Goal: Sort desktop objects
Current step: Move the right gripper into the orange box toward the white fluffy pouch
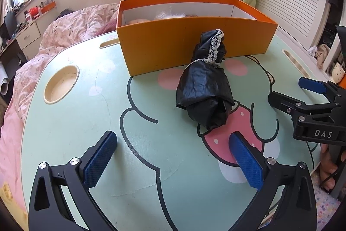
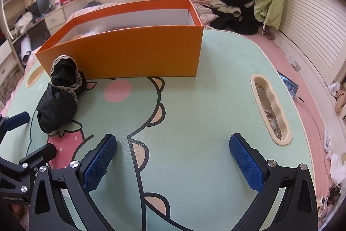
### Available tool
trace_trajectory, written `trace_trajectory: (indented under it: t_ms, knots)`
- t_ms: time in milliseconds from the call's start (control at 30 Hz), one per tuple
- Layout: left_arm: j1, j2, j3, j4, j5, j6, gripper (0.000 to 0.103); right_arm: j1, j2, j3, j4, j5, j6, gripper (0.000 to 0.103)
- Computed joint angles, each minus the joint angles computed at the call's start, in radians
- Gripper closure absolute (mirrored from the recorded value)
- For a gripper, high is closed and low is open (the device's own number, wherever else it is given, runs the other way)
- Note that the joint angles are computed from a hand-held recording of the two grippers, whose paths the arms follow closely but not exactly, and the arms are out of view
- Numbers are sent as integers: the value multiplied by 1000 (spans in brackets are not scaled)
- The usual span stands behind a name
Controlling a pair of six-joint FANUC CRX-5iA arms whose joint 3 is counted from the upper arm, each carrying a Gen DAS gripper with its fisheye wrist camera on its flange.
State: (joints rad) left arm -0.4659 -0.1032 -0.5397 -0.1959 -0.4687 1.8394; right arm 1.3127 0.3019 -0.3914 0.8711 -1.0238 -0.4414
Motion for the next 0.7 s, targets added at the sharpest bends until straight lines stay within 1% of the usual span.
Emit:
trace_trajectory:
  t_ms: [200,267,333,367,400,467,500,533,567,600,633,667,700]
  knots:
    - [-3,0,1,-1,3,3,0,0,-7,-7,7,8,-6,0]
    - [1,0,-2,8,8,-6,0,-4,-24,-24,38,23,-30,4]
    - [6,-3,-9,18,16,-20,0,7,-30,-10,71,-30,-42,11]
    - [8,-4,-11,21,20,-24,0,6,-33,-2,98,-40,-39,12]
    - [7,-3,-11,20,21,-22,0,-3,-40,3,132,-29,-32,13]
    - [2,-1,-6,11,19,-10,0,-32,-53,23,188,11,0,16]
    - [1,-1,-6,10,18,-8,0,-54,-54,42,197,38,26,21]
    - [2,-2,-7,11,19,-9,0,-83,-53,65,196,78,57,29]
    - [1,-1,-6,11,19,-8,0,-115,-50,94,176,133,99,33]
    - [1,-1,-5,10,19,-8,0,-147,-43,128,134,195,153,40]
    - [1,-1,-5,10,18,-8,0,-178,-29,171,74,261,214,43]
    - [2,-1,-6,13,20,-13,0,-205,-9,220,-1,315,278,44]
    - [3,-2,-7,14,21,-14,0,-225,15,268,-80,348,339,44]
